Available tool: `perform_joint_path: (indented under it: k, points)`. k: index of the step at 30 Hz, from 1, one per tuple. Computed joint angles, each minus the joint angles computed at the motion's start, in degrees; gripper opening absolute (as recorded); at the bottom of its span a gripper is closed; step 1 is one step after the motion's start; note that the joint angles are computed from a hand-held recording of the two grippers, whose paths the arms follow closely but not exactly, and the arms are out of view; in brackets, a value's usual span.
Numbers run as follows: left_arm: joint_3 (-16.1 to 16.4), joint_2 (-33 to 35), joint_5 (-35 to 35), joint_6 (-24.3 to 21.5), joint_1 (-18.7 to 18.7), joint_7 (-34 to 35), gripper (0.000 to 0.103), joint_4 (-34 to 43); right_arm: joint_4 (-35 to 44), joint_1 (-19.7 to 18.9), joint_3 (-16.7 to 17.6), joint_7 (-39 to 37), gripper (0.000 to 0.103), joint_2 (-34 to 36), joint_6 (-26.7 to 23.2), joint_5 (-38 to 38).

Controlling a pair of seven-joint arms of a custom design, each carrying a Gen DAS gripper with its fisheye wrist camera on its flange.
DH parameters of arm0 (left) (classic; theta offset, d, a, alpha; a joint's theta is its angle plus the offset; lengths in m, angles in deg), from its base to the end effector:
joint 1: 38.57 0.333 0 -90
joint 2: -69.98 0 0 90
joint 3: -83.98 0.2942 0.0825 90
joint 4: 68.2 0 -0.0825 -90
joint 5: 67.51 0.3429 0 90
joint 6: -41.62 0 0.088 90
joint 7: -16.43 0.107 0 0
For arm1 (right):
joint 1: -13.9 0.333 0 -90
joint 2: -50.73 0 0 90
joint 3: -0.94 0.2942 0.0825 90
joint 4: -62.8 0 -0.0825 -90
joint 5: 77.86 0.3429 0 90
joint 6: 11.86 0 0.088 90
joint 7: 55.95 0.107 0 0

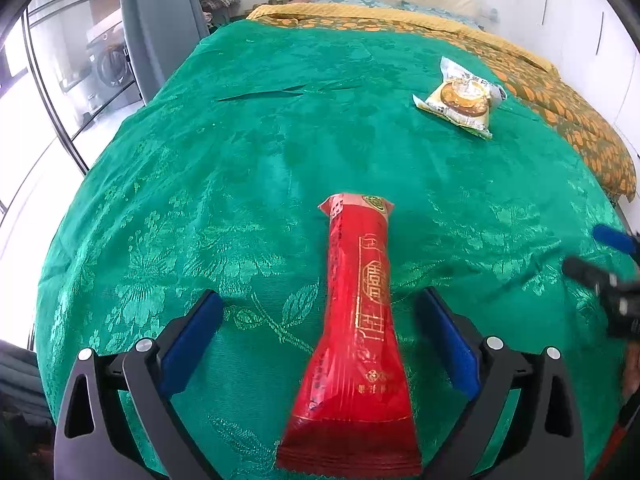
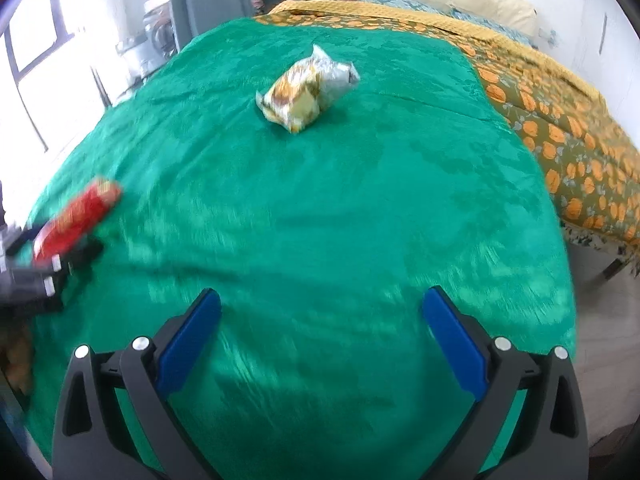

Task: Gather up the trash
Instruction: 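Grasp the red wrapper with the left tool while the right tool grasps the silver oat-cracker packet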

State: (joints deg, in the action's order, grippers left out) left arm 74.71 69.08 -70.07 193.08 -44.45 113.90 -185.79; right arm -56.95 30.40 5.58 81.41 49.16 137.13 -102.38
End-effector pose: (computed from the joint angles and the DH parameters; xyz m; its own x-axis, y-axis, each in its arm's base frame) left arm 0.5355 -0.1442 0.5103 -0.3440 -0.9382 -0.0370 -0.7643 0.3027 -0.5695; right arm 0.5053 0.2048 0.4916 -0.1238 -0.9893 -0.0769 -0.8081 0.1454 -0.5708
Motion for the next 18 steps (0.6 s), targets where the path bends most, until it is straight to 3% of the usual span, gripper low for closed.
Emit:
perform_joint_path:
  k: [3, 6, 15, 18]
  points:
    - [0.04, 0.05, -0.21, -0.02, 0.00, 0.18, 0.097, 0.07, 7.19, -0.61, -0.55, -4.56, 0.097, 5.80, 0.89, 9.64]
    - [0.05, 0.05, -0.21, -0.02, -0.01, 0.18, 0.097, 0.07, 16.61, -1.46, -0.32, -9.62, 0.087, 12.49, -1.93, 16.63]
    - [0.06, 0.35, -0.59, -0.14, -0.05, 0.35, 0.097, 0.38, 53.73, 0.07, -4.70, -1.60, 0.085, 36.21, -14.37, 15.36]
    - [0.06, 0.37, -0.50, -0.13, -0.07, 0.25, 0.097, 0.39, 62.50, -0.19, -4.78, -1.85, 0.085, 42.07, -16.32, 15.67]
